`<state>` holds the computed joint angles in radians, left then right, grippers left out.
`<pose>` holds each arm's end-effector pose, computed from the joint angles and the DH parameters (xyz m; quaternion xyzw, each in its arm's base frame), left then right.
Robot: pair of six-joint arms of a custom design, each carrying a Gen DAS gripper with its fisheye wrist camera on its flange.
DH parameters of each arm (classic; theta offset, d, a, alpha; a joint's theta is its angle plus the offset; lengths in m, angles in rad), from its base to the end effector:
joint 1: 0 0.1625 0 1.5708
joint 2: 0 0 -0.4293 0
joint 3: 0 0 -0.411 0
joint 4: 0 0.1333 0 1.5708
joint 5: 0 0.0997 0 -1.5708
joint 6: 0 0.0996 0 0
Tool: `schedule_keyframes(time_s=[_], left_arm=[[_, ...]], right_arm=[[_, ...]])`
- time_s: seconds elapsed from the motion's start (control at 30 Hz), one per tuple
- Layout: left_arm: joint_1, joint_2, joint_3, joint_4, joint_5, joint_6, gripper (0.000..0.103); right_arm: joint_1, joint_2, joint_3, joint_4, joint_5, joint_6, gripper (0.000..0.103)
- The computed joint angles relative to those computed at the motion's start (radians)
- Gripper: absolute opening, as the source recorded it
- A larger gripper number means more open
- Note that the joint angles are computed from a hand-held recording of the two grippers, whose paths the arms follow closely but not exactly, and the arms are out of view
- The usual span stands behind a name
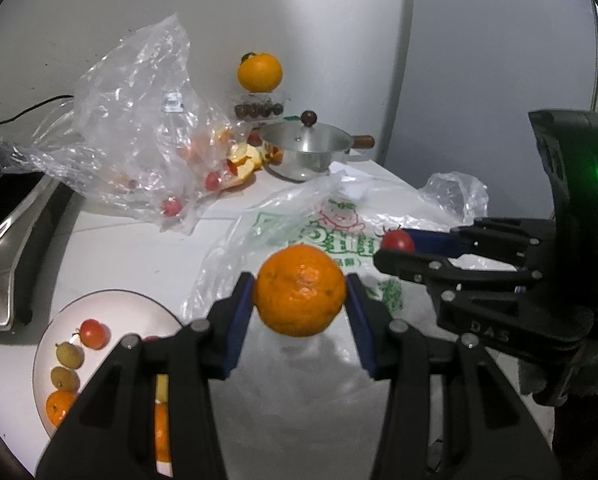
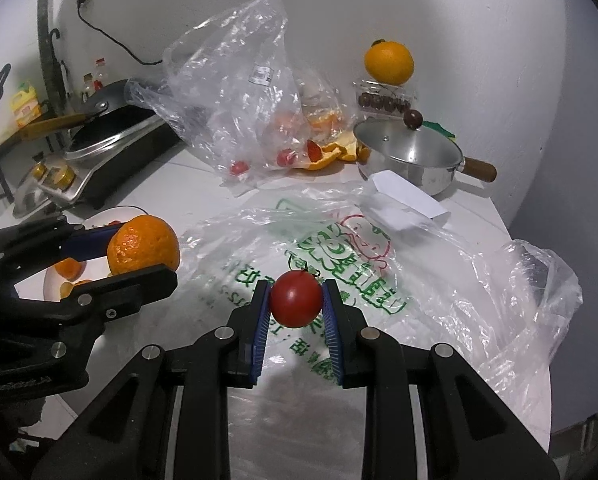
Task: Organize fruits
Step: 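Carry the mandarin and the tomato over the white plate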
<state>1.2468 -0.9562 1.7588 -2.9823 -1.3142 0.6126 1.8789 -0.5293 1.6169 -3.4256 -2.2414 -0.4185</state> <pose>-0.0630 -0.6856 0.1957 0.3928 0.8616 -0.2767 0.1635 0.2765 -0.6334 0.0284 0.1961 -0.8623 0.3360 0.3242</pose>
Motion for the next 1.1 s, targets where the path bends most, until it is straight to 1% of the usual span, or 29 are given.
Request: schedule_keyframes(time_s=[0.4, 0.83, 1.1], left_arm=[[0.018, -0.071, 0.046, -0.017, -0.013, 0.016, 0.047], [0.061, -0.126, 0.062, -0.029, -0.018, 0.032, 0.046], [0.091, -0.147, 0.056, -0.030, -0.027, 0.033, 0.047]], right_arm=[[0.048, 0.026, -0.001, -0.036, -0.013, 0.009, 0.027], [0.089, 0.080, -0.054, -0.017, -0.019, 0.002, 0.028], [0.108, 0.118, -0.106, 0.021, -0.028, -0.006, 0.028]])
